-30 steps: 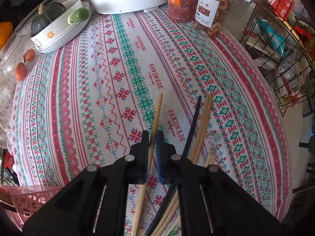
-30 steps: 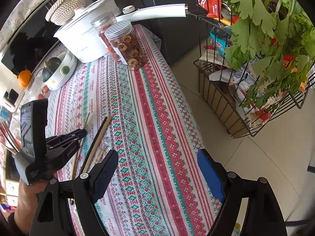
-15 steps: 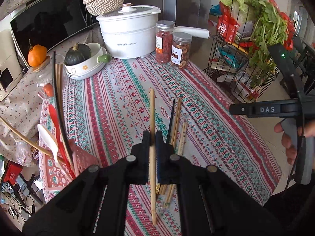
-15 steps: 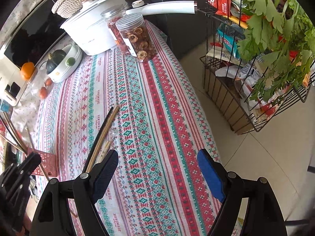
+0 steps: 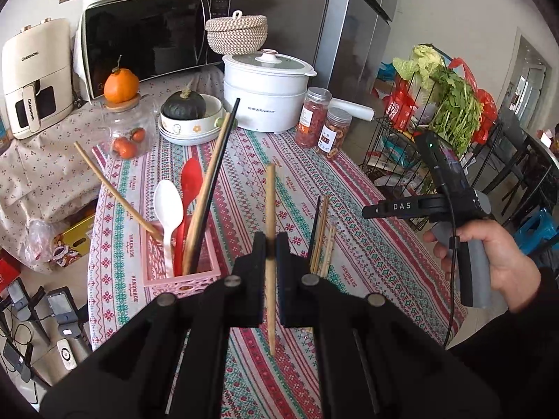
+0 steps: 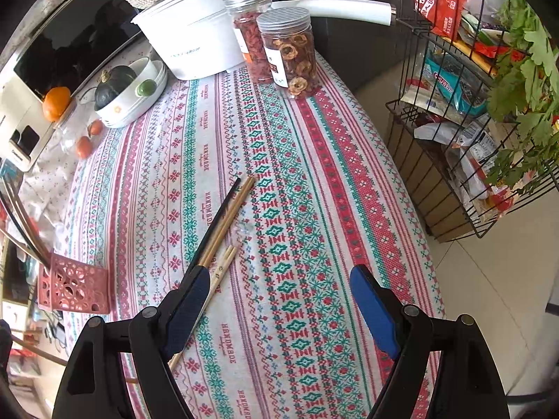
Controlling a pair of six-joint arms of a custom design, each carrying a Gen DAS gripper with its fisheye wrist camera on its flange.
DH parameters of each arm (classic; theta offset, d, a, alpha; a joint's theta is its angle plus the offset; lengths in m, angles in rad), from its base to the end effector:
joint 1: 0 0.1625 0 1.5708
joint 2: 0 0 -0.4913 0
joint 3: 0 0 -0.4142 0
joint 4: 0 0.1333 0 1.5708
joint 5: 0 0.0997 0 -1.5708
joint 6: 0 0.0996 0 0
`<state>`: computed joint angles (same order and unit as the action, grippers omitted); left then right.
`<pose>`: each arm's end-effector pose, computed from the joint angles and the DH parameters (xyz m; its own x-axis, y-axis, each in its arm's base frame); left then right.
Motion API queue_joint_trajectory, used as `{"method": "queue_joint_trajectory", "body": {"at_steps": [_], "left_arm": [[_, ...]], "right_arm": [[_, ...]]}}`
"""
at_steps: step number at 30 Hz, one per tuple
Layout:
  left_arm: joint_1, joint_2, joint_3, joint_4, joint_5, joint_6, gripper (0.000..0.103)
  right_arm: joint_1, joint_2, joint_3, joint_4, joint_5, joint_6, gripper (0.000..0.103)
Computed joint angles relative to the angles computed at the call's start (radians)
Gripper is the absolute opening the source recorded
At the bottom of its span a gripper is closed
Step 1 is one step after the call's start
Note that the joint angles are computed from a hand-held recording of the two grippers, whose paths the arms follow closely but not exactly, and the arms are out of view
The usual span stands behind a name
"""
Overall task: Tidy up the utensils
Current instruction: 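Grasp a bamboo chopstick with the right tool while the left tool holds its chopstick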
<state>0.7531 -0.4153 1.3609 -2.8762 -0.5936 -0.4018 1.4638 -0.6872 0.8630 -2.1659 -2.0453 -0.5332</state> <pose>-0.4396 -0.7079 0.0078 -0.8151 -0.0585 -0.5764 0.3956 0.6707 -0.6275 -0.0104 -0.9189 0.3614 -0.7941 -0.2205 0.5663 -0.3554 0.9244 -0.1385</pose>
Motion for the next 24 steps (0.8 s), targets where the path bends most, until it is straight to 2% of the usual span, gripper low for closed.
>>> {"method": "queue_joint_trajectory", "body": {"at_steps": [6,8,10,13,16,20,22,24], "left_arm": [[-0.009,-0.052,0.089,-0.072,-0.02,-0.043,0.006],[-0.013,-0.058,0.102,-0.093,-0.013,-0.032,0.006],[-0.013,-0.065,0.112,-0.111,-0.014,-0.03,0.006],[-0.011,-0.072,0.12,-0.121,-0.013,-0.035,0.006],[-0.009,-0.08,0.131,-0.123,-0.016,-0.046,0.006],[-0.01,-0.088,0.142,-0.12,-0.015,-0.049,0.006],[-0.008,-0.092,0.146,-0.113,-0.019,-0.055,0.006],[-0.007,-0.095,0.149,-0.11,-0.022,-0.058,0.006]], "right_arm": [[-0.007,0.041,-0.08,0.086,0.094,0.091,0.081],[-0.008,0.069,-0.117,0.107,0.109,0.111,0.065],[-0.01,0.105,-0.167,0.141,0.124,0.127,0.04],[-0.012,0.162,-0.24,0.175,0.118,0.15,0.022],[-0.014,0.198,-0.277,0.178,0.118,0.162,0.015],[-0.019,0.224,-0.294,0.184,0.12,0.163,0.014],[-0.014,0.216,-0.256,0.12,0.111,0.125,0.011],[-0.004,0.218,-0.24,0.087,0.068,0.106,0.01]]}}
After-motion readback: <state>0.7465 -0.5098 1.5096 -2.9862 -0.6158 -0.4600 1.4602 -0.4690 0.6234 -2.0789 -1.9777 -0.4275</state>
